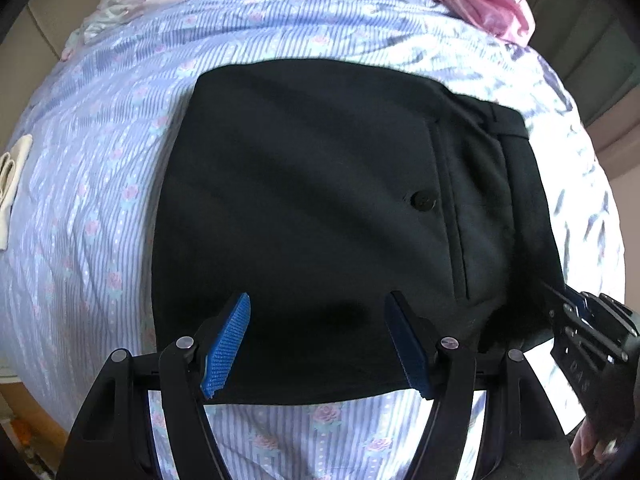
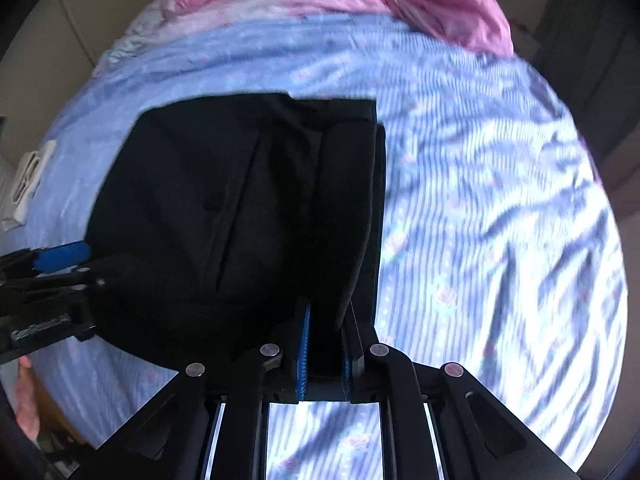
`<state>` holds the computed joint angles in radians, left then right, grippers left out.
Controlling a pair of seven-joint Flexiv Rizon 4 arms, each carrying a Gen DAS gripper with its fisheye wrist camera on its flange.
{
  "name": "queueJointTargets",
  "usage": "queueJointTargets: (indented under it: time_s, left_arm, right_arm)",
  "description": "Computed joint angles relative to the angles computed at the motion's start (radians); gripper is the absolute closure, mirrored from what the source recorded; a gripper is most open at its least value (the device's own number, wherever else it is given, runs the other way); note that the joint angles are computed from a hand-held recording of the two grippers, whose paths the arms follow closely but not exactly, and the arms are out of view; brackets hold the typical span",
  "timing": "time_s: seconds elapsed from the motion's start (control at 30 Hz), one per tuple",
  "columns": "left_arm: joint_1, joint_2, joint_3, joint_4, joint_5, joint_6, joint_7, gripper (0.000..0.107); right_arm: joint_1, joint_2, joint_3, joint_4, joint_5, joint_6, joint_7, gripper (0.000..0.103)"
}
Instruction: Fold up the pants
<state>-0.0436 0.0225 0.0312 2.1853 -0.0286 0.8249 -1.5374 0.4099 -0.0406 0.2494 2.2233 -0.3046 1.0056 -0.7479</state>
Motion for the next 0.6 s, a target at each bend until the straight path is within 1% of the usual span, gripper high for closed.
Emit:
queueJointTargets:
  time_s: [0.07,0.13,0.17,0.2,0.23,0.27,0.33,0.37,0.4,0.43,0.47,0.5,0.6]
  left_arm:
    - [0.004,-0.004,0.002,-0.001,0.009,-0.009,-0.010,0.038]
    - [0.008,-0.004,0.005,-0.002,0.014,-0.018,-0.014,0.038]
    - [0.009,-0.001,0.007,-0.001,0.017,-0.021,-0.015,0.037]
    - [0.010,0.005,0.008,0.003,0.019,-0.020,-0.016,0.037]
    - [0.010,0.011,0.009,0.006,0.015,-0.014,-0.011,0.036]
    - [0.011,0.016,0.010,0.009,0.012,-0.008,-0.007,0.035]
    - [0.013,0.033,0.012,0.017,0.013,0.015,-0.006,0.031]
    - [0.015,0.044,0.015,0.023,0.015,0.035,-0.008,0.029]
    - [0.018,0.051,0.015,0.025,0.021,0.044,-0.013,0.027]
    - [0.020,0.056,0.014,0.026,0.028,0.052,-0.020,0.025]
    - [0.023,0.057,0.014,0.025,0.031,0.057,-0.020,0.024]
    - [0.024,0.057,0.012,0.024,0.030,0.059,-0.019,0.024]
    - [0.025,0.050,0.006,0.014,0.037,0.057,-0.020,0.024]
  right_arm:
    - [-0.004,-0.020,-0.001,-0.015,0.063,-0.003,-0.028,0.089]
    - [-0.009,-0.031,-0.003,-0.024,0.102,-0.006,-0.038,0.083]
    - [-0.012,-0.038,-0.003,-0.034,0.131,-0.018,-0.049,0.072]
    - [-0.013,-0.037,-0.007,-0.041,0.133,-0.044,-0.039,0.061]
    - [-0.016,-0.027,-0.010,-0.038,0.129,-0.052,-0.025,0.057]
    - [-0.020,-0.004,-0.011,-0.017,0.114,-0.037,0.002,0.053]
    - [-0.035,0.043,-0.014,0.022,0.086,0.011,0.053,0.040]
    - [-0.045,0.061,-0.015,0.039,0.091,0.043,0.067,0.027]
    - [-0.055,0.081,-0.016,0.059,0.103,0.088,0.086,0.022]
    - [-0.062,0.090,-0.017,0.069,0.118,0.118,0.091,0.022]
    - [-0.066,0.093,-0.020,0.078,0.159,0.160,0.079,0.022]
    - [-0.064,0.078,-0.022,0.071,0.186,0.178,0.065,0.022]
    - [-0.058,0.031,-0.022,0.041,0.354,0.207,-0.036,0.022]
